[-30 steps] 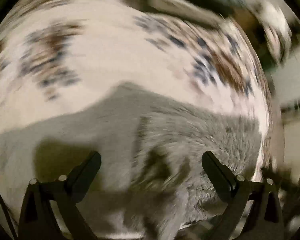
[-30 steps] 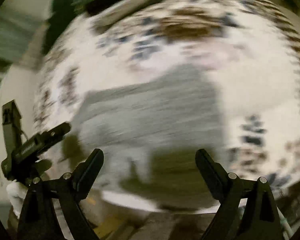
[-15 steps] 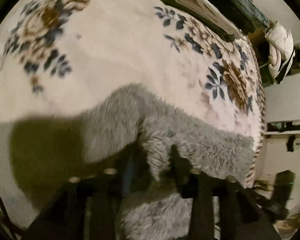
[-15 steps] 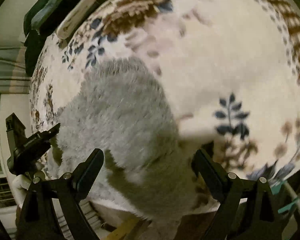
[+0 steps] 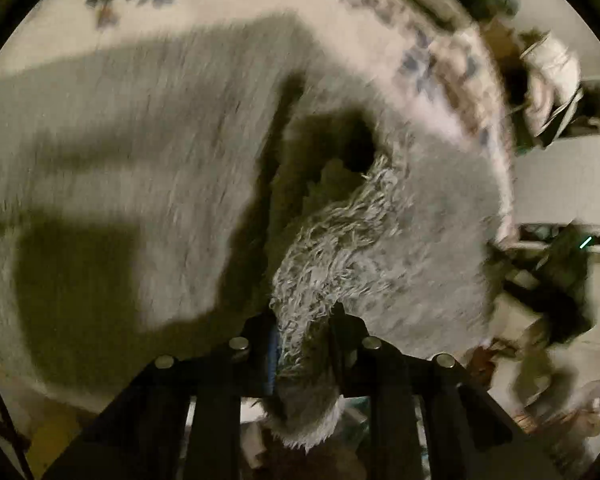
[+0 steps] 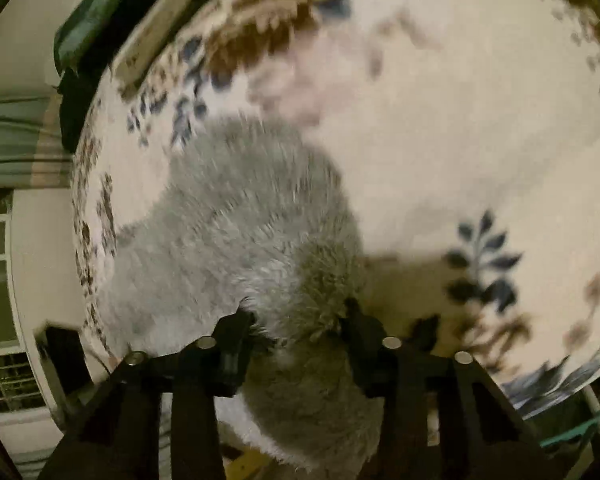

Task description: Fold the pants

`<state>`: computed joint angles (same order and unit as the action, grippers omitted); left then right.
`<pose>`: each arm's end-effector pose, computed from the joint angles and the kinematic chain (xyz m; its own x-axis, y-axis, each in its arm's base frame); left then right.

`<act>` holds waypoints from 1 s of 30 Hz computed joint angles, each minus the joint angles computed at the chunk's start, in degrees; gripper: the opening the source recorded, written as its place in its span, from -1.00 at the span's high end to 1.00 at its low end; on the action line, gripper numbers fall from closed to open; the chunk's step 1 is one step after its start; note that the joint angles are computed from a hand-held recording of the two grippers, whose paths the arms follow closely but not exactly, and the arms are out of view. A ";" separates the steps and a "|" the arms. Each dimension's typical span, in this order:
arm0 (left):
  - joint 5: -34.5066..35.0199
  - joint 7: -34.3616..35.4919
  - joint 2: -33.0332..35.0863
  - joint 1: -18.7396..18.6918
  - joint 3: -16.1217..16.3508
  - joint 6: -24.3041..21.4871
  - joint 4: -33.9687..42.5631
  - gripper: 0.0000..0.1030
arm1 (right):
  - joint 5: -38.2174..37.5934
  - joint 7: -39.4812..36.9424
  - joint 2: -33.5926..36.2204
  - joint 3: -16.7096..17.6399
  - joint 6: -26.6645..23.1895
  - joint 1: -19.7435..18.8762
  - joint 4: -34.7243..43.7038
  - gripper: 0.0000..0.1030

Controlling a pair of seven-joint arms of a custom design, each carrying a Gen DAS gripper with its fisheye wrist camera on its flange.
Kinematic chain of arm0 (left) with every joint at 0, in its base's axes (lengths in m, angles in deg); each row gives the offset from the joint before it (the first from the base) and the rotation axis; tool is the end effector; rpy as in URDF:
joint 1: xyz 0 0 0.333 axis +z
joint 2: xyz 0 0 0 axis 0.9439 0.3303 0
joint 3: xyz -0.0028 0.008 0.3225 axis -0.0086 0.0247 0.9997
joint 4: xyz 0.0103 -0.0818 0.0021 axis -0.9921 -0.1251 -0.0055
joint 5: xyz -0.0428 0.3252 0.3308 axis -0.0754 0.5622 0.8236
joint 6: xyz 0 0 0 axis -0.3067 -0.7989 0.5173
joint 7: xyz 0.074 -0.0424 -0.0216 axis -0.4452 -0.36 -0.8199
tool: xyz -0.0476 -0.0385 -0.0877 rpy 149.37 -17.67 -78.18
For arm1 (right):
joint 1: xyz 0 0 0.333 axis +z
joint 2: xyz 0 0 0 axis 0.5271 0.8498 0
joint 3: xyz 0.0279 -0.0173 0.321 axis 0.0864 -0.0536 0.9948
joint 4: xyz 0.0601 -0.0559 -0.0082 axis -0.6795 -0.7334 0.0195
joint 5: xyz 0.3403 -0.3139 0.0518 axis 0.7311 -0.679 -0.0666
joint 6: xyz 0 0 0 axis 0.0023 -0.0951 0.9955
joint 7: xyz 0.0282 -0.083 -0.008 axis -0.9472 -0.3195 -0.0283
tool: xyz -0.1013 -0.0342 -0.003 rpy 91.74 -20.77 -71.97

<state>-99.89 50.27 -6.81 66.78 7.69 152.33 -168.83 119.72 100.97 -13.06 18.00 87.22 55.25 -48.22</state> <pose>0.5179 -0.1029 0.3393 -0.0927 -0.8788 0.4682 -0.9895 0.1337 0.0550 0.4942 0.2763 0.3646 -0.4994 -0.7212 -0.4801 -0.8428 0.5329 0.0762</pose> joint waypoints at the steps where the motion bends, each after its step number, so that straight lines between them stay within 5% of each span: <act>1: 1.41 -1.48 1.12 0.10 -0.17 -1.38 0.24 0.58 | -0.08 -1.41 1.23 -0.44 -3.29 -0.06 1.62 0.17; 3: 2.23 -3.28 1.55 0.62 -0.07 -3.48 0.87 0.54 | -0.96 -1.89 3.81 -0.91 -10.57 -0.69 4.96 -0.11; 6: 3.11 -3.34 -0.59 1.09 0.10 -4.38 1.98 0.44 | -6.16 1.52 3.19 -0.41 -12.54 -1.45 6.83 -0.26; 10: 1.04 -2.56 -2.03 0.88 1.07 -1.06 4.94 -0.17 | -9.78 2.93 4.04 0.10 -14.90 -1.50 12.16 -0.32; 14: 3.41 -0.01 6.43 -0.02 -0.79 0.60 13.27 -0.24 | -2.75 7.19 6.21 0.91 -20.51 -0.36 15.34 -0.31; 18: 10.87 1.46 14.84 -0.50 -3.97 -1.54 21.07 -0.24 | 16.62 11.09 2.84 2.86 -10.67 3.21 5.51 -0.32; 20: 12.62 2.66 16.80 -0.48 -5.18 -1.78 22.52 -0.16 | 25.55 10.02 3.82 3.77 -4.34 5.41 3.59 -0.31; 22: 13.45 5.03 16.41 -0.25 -5.98 0.11 21.55 0.74 | 32.71 8.20 5.48 4.79 2.70 7.35 2.96 -0.07; 23: 13.80 6.02 15.91 -0.26 -6.22 1.92 20.74 0.73 | 30.38 11.02 6.65 5.12 3.79 7.80 3.50 0.48; 24: 14.21 6.05 15.61 -0.33 -6.30 3.61 20.13 0.76 | 27.29 13.61 7.14 5.21 3.98 8.02 3.82 0.84; 26: 15.53 4.03 16.04 -0.53 -6.22 6.24 20.04 0.80 | 15.81 21.58 8.04 5.21 0.77 8.29 5.05 0.84; 30: 17.51 -1.94 21.24 0.11 -6.04 6.26 24.74 0.86 | 16.75 21.20 9.34 5.50 -3.75 8.50 5.55 0.83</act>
<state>-82.38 48.33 14.43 66.89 1.65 158.59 -144.10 136.47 122.18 -3.71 23.50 83.47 63.76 -42.66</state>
